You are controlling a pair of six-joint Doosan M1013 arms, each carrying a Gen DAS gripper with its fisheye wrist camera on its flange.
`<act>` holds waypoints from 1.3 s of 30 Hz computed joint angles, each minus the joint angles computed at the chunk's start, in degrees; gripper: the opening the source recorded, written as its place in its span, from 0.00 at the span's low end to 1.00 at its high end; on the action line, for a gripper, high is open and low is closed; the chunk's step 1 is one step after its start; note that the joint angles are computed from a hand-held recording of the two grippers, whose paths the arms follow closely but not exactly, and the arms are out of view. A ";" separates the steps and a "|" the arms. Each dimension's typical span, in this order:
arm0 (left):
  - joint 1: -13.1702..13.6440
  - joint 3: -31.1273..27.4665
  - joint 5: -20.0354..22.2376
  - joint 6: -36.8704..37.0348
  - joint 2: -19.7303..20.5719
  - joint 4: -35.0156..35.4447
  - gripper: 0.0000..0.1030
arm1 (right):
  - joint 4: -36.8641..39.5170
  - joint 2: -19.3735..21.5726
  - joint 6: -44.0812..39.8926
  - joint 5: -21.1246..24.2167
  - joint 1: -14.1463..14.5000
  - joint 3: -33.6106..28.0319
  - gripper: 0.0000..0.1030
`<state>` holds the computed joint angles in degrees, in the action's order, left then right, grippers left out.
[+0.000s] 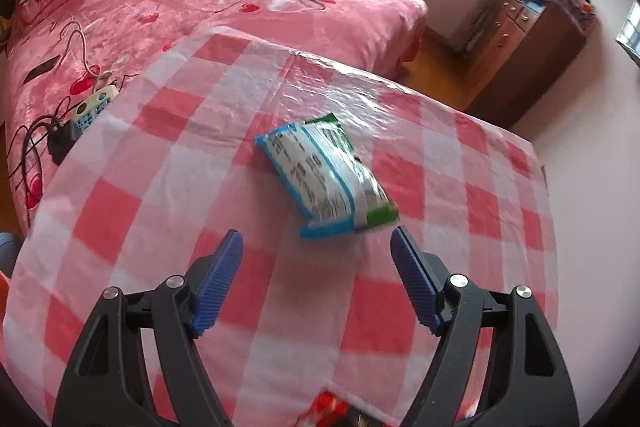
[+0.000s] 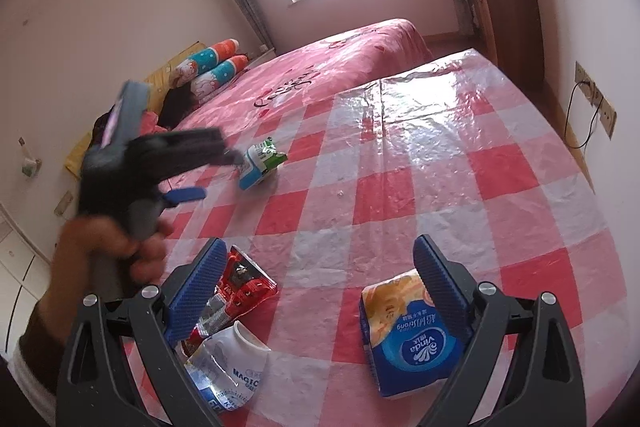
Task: Collect trash
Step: 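Grasp the blue-and-white packet with the left tool, then grasp the white Magic milk bottle with the right tool while the left tool holds the packet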
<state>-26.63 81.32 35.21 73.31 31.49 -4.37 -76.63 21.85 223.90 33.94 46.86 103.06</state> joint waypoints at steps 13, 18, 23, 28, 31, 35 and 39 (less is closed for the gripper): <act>-0.45 -6.79 0.91 -7.27 5.68 4.44 0.75 | 0.16 0.28 -0.97 -1.12 -0.26 0.09 0.90; -0.71 -7.83 1.51 -8.27 6.64 7.43 0.75 | -0.18 0.34 -0.59 -2.86 -0.71 0.24 0.90; -1.34 -5.82 -0.55 -10.14 5.72 12.16 0.57 | 0.43 0.71 -2.29 -4.97 -0.99 -0.23 0.90; -0.70 -3.42 -2.16 -7.01 4.29 9.38 0.49 | 2.06 1.06 -6.23 -6.93 -0.98 -1.02 0.90; -0.23 -1.47 -3.14 -5.48 3.14 8.57 0.48 | 4.07 1.50 -10.02 -8.56 -1.04 -1.69 0.90; 0.98 1.78 -4.63 -1.40 1.20 4.62 0.48 | 8.11 2.22 -16.81 -10.30 -0.93 -2.88 0.90; 1.83 4.92 -6.09 1.48 -0.65 2.26 0.48 | 16.00 3.22 -27.65 -11.55 -0.73 -4.62 0.90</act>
